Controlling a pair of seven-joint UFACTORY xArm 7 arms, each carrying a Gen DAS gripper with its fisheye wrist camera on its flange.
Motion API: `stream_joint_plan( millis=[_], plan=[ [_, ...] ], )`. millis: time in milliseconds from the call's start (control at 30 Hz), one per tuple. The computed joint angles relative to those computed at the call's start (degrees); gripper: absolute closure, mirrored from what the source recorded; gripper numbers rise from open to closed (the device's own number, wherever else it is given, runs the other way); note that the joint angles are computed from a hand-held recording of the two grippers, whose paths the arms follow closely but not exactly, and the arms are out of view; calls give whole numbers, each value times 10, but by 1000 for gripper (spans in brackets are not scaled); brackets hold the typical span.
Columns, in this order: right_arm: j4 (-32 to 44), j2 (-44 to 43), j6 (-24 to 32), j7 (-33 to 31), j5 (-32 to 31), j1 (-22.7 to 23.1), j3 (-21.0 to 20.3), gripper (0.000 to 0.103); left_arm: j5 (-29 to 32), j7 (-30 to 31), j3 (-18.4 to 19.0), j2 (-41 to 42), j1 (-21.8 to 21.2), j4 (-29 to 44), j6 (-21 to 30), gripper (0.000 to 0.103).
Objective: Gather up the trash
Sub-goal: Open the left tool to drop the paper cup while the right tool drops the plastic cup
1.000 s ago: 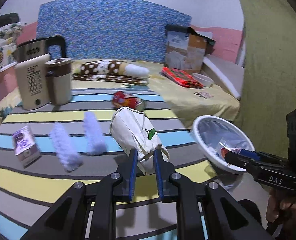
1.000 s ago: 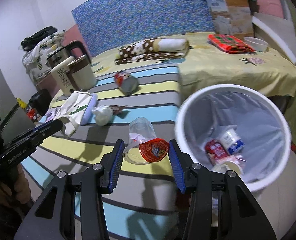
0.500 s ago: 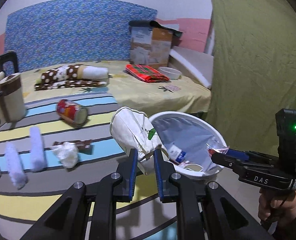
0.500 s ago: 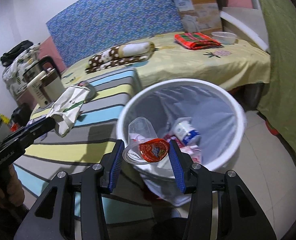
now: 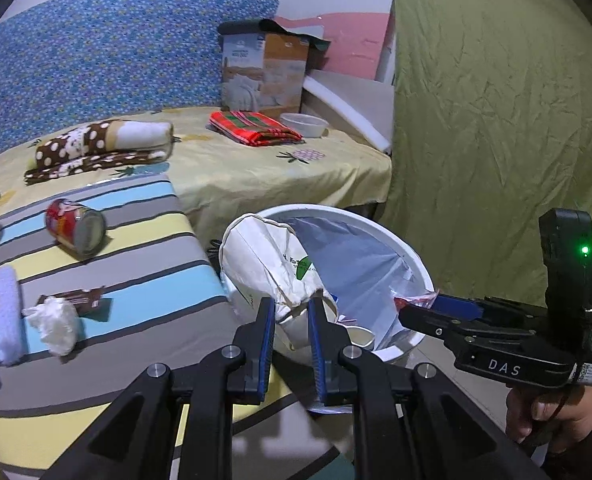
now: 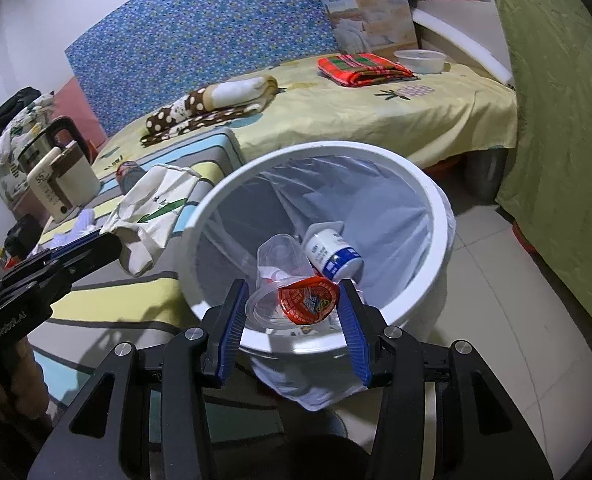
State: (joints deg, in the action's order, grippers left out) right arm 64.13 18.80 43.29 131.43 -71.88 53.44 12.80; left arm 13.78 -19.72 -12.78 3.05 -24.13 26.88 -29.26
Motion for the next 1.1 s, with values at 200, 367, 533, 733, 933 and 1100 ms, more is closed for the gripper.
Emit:
stream_joint_plan(
  millis=[200,367,533,733,933,1100],
  plan=[
    [-12,-5,3,-5,18,-5,1,56,1,10,-6,43,-2,37,12,86],
    [-17,-6,-1,-14,34,-11,1,55,-6,23,-10,68,-4,57,15,86],
    [-11,-5,14,-33,52,-8,2,55,12,15,-19,91,9,75,26,85],
    [-19,-13,20,-26,51,-6,1,55,-12,27,-14,89,4,74,26,85],
    [-12,-15,32,-28,47,-3,6,55,4,2,-18,66,19,59,30,85],
    [3,-9,40,-33,41,4,8,55,12,-15,-14,37,21,33,28,85]
  ],
)
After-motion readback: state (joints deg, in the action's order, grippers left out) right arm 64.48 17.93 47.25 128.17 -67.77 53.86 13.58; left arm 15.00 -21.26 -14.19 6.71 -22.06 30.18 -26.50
